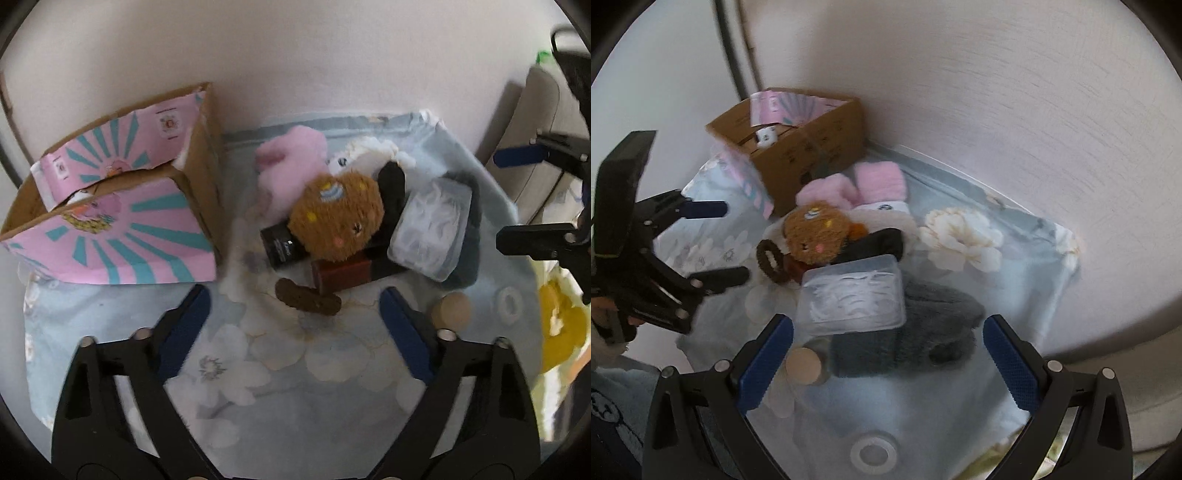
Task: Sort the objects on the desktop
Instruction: 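Withdraw both grippers from the box back toward the pile, then grasp the brown hair tie with the left gripper while the right grasps the clear floss box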
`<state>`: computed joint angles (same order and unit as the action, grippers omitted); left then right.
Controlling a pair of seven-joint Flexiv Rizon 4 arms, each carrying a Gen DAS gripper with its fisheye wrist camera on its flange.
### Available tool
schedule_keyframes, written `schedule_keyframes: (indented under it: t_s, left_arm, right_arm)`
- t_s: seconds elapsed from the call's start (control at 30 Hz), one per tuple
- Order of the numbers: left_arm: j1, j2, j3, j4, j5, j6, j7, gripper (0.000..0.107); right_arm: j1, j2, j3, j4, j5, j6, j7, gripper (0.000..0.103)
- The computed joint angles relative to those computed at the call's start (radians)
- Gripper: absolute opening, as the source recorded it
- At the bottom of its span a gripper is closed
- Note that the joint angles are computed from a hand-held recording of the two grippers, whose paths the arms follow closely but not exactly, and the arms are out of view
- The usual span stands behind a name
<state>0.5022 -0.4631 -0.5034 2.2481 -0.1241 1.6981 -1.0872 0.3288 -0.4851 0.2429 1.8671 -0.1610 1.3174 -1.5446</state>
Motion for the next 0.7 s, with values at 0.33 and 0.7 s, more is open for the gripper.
schedule_keyframes:
  t_s: [0.33,0.7]
  left_arm:
    - [-0.048,-0.094,0.059,-0.054,0.087,0.07,-0.01,0.083]
    - [0.035,-0.135,-0.023,-0.066,0.129,0.039,0.032,0.047]
  right_arm:
    - [0.035,-0.063,-0.01,-0.003,-0.057,0.057,-0.04,0.103]
    - [0.063,-0.096,-0.041,-0.02,-0.086,0.064,0.001,0.097]
